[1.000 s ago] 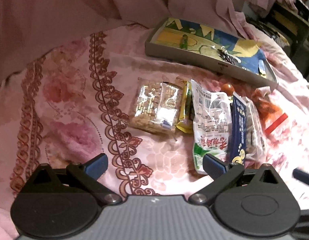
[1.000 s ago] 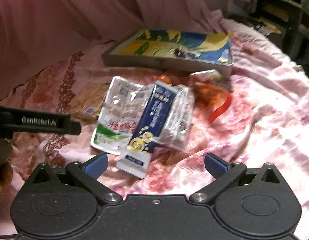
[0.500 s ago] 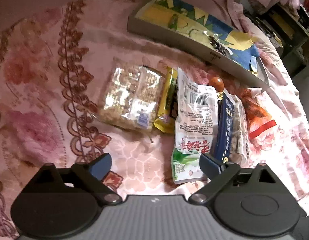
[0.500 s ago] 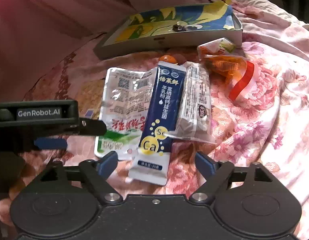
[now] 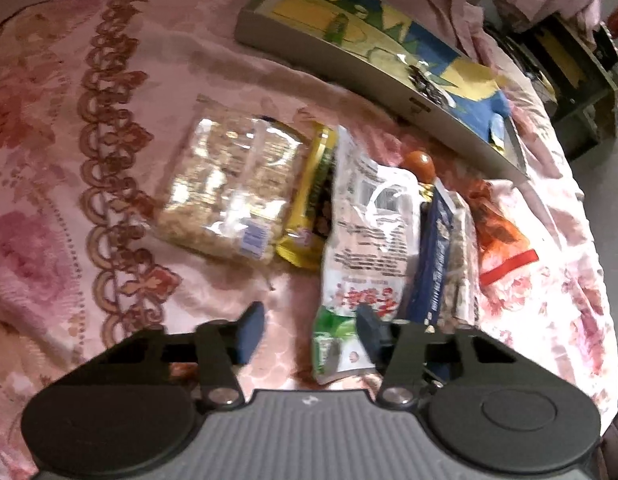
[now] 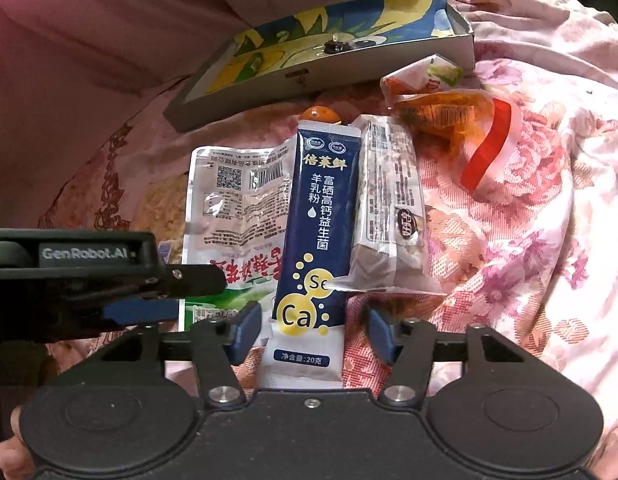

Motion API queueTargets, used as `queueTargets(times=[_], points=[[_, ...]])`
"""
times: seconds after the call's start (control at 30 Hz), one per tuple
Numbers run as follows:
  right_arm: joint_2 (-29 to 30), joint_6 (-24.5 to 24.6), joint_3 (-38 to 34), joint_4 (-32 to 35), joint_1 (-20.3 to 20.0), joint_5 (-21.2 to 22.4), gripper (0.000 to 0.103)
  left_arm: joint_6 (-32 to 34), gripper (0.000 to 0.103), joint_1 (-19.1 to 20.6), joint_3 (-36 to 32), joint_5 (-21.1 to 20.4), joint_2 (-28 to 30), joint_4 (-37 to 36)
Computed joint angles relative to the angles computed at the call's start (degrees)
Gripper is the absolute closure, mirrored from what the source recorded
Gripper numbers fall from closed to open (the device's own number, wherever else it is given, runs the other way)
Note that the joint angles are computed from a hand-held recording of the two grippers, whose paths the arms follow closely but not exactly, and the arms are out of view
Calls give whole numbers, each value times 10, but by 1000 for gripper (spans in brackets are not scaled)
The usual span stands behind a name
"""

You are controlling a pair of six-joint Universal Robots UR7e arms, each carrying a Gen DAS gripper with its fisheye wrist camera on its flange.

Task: Organize snacks
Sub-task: 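Grip the blue milk-powder stick with the right tool while the left tool grips the white packet, then lift the white packet with the left tool while the right tool carries the blue stick toward the tray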

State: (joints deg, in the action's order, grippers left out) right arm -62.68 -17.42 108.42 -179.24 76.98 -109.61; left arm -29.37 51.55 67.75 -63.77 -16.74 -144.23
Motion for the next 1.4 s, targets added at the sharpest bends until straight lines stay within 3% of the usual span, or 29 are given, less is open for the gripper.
queueTargets(times=[0.13, 0.2, 0.33, 0.43, 0.67, 0.8, 0.9, 1.03, 1.1, 1.27, 1.3, 1.33, 1.4], points=[[-1, 1, 0, 3, -2, 2, 61, 27, 81, 0, -10, -14, 9, -3], [-2, -2, 2, 1, -2, 3, 62, 34, 88, 0, -10, -16, 11, -4], [-10, 5, 8, 9, -3, 6, 63, 26, 94, 1, 1, -20, 5, -15], [-17, 1, 17, 12, 1, -6, 63, 23, 95, -3, 17, -7, -3, -24], [-31, -28, 40, -5, 9, -26, 63, 24, 96, -26, 78, 75, -38, -38], [-35, -25, 43, 5, 8, -24, 62, 23, 94, -27, 75, 76, -40, -18], [-34, -20, 41, 8, 6, -20, 60, 10, 87, -22, 68, 68, -37, -13], [-26, -12, 36, -2, 2, -13, 59, -15, 64, -16, 65, 56, -34, -24], [-21, -12, 33, -9, 2, -12, 58, -22, 62, -12, 62, 49, -31, -33], [-8, -23, 27, -29, 3, -10, 55, -25, 62, -6, 52, 44, -21, -55], [-5, -25, 24, -32, 3, -10, 55, -24, 66, -5, 52, 41, -21, -61], [-4, -26, 24, -34, 2, -8, 54, -21, 81, -4, 53, 36, -21, -65], [-4, -32, 25, -36, 3, -9, 56, -19, 87, -1, 54, 20, -21, -72]])
